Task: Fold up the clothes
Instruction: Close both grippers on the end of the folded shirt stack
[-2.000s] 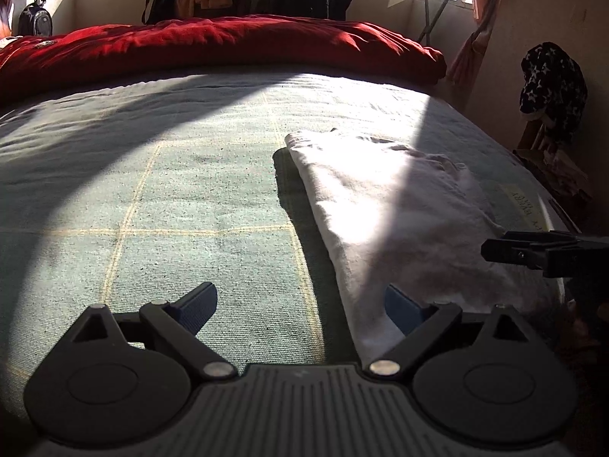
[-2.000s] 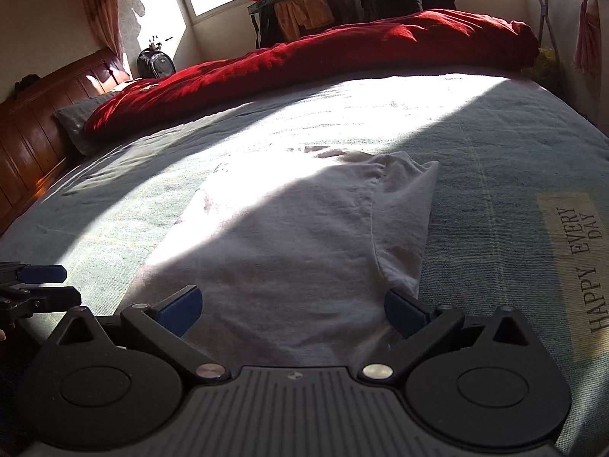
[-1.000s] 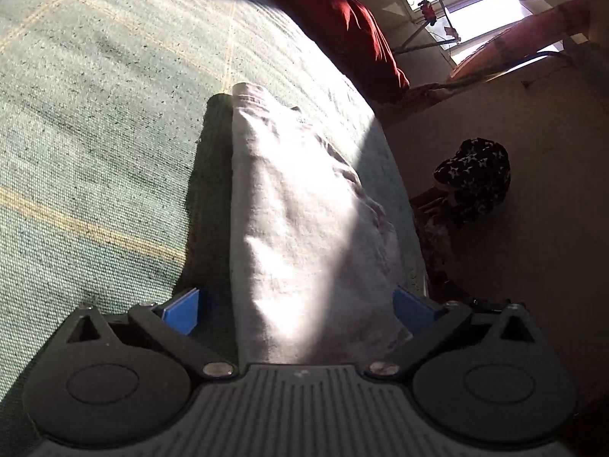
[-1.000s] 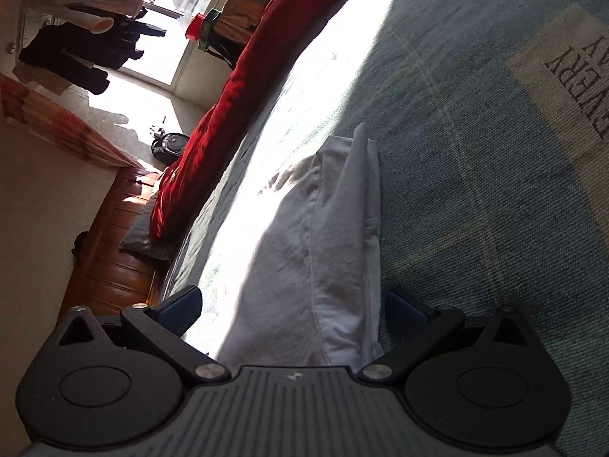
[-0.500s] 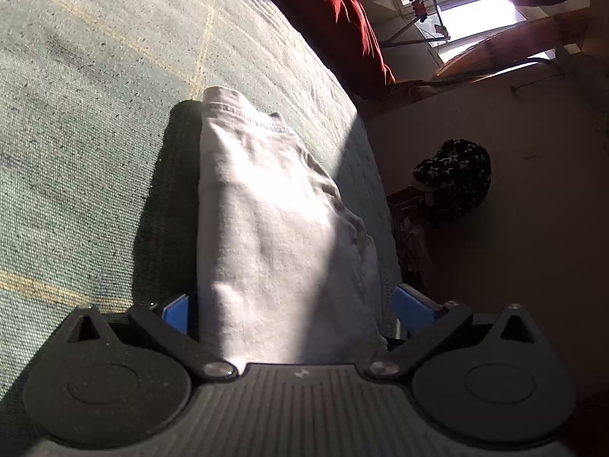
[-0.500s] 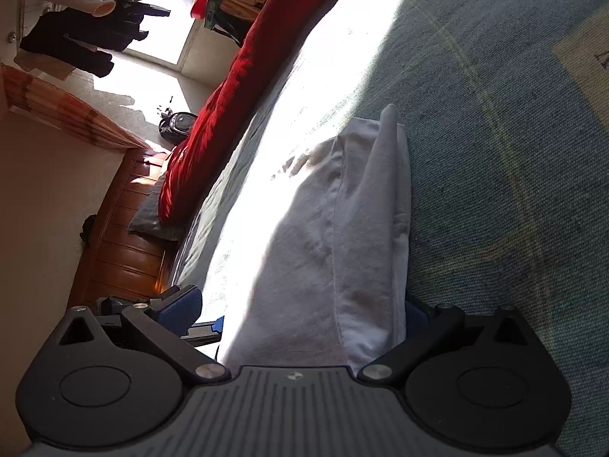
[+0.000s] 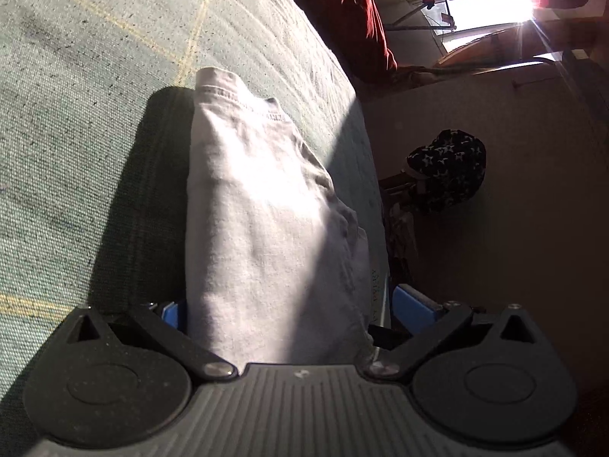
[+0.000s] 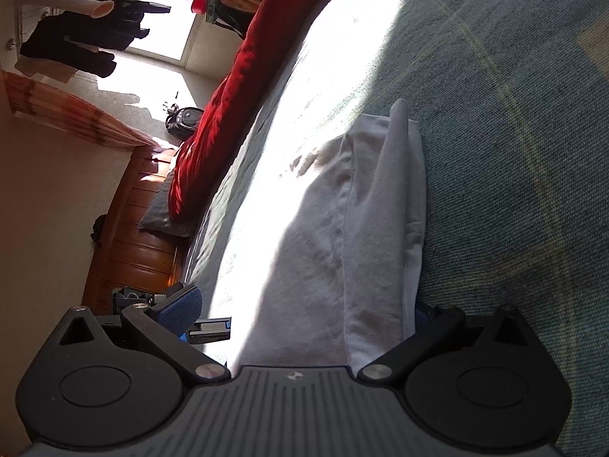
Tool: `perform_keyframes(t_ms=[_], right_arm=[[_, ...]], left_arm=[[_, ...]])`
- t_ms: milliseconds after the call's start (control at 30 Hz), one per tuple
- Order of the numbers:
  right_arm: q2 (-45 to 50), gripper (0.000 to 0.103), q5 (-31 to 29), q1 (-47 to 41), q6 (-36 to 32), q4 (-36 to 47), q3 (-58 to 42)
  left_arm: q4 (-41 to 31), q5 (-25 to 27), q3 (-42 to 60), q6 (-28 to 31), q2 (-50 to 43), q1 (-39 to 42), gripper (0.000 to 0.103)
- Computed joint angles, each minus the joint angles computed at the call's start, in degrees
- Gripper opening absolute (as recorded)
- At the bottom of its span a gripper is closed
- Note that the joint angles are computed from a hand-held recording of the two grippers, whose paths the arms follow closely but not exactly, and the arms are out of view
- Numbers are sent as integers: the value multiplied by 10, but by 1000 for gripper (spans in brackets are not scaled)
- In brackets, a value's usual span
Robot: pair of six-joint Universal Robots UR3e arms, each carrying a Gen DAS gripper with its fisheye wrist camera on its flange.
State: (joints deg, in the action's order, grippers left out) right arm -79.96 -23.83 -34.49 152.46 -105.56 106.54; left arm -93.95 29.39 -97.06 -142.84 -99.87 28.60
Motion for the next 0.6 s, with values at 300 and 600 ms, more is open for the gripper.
perform_keyframes(t_ms=[300, 600], right_arm=[[47, 103, 12, 21, 77, -56, -27], [-1, 103, 11, 2, -21, 69, -15]], left_arm=[[32, 40, 82, -74, -50, -53, 102], [0, 49, 83, -61, -34, -50, 102]])
